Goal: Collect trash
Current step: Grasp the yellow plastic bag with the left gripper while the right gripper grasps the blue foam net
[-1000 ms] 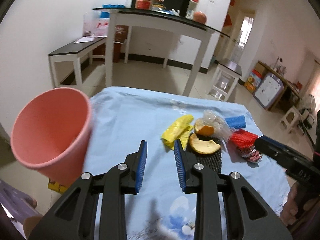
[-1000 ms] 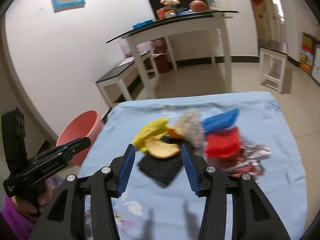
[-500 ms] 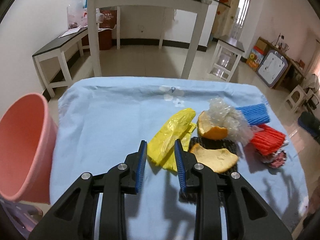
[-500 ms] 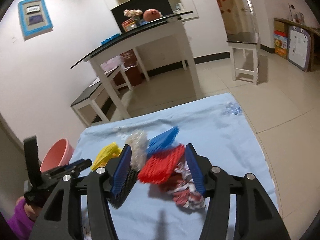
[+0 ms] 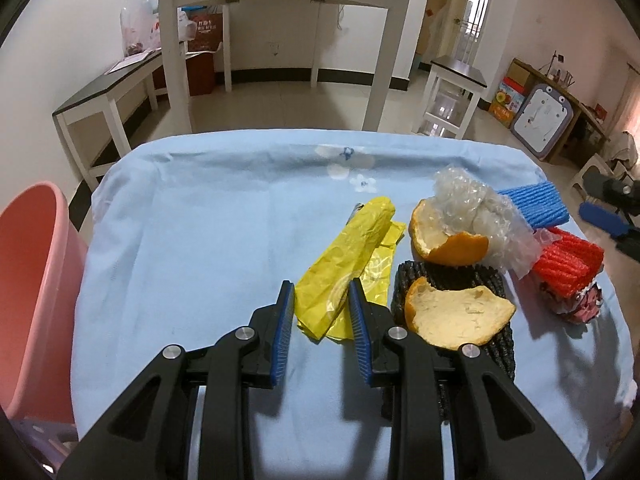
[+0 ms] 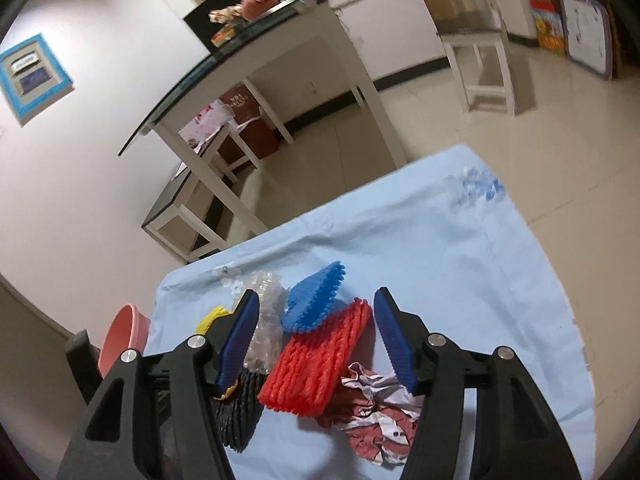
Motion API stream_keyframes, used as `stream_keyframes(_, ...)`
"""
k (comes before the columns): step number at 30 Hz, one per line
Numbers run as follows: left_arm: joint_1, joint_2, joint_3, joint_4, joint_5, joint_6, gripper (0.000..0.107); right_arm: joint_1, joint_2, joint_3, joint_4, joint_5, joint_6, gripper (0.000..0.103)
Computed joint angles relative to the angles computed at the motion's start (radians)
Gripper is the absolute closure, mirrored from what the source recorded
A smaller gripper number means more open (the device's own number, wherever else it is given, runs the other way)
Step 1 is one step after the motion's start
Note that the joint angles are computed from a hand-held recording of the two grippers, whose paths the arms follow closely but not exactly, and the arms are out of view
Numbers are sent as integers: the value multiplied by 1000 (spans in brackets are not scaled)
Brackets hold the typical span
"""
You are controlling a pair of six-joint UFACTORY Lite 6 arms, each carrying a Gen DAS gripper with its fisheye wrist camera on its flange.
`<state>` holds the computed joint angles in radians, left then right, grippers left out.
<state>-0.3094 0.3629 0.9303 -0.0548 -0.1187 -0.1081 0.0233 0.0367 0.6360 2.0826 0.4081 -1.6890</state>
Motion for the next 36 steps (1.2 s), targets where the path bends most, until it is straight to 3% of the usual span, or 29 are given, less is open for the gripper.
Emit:
stream_keyframes(4,-8,-10,-12,0,-17,4,90,-41,85,48,-49,52,65,44)
stream_keyframes(10,-27,-52,-52,-176,-38,147,100,-49,152,106,-81,76,104,44)
stream_keyframes(15,-15,-154,-123,-157,-35,104,100,-17,212,176,-120,56,146,45)
stream_keyframes(18,-11,-220,-172,-144,-32,85,100,1,253,217,-158,32,186,59)
stream_keyframes(20,-14,-265,-211,-171,-36,101,100,12,267,228,-178,27,207,86)
stream_keyframes(21,-18,-284,-228,-190,-37,113,100,15,265,225,-176,26,204,95)
stream_keyframes(30,-7,-474,-353,-132,-18,43,100,34,5,35,10,16,-6,96)
stream_keyframes(36,-5,-613,-420,-134,11,42,100,78,-228,-63,3,-48,22,96)
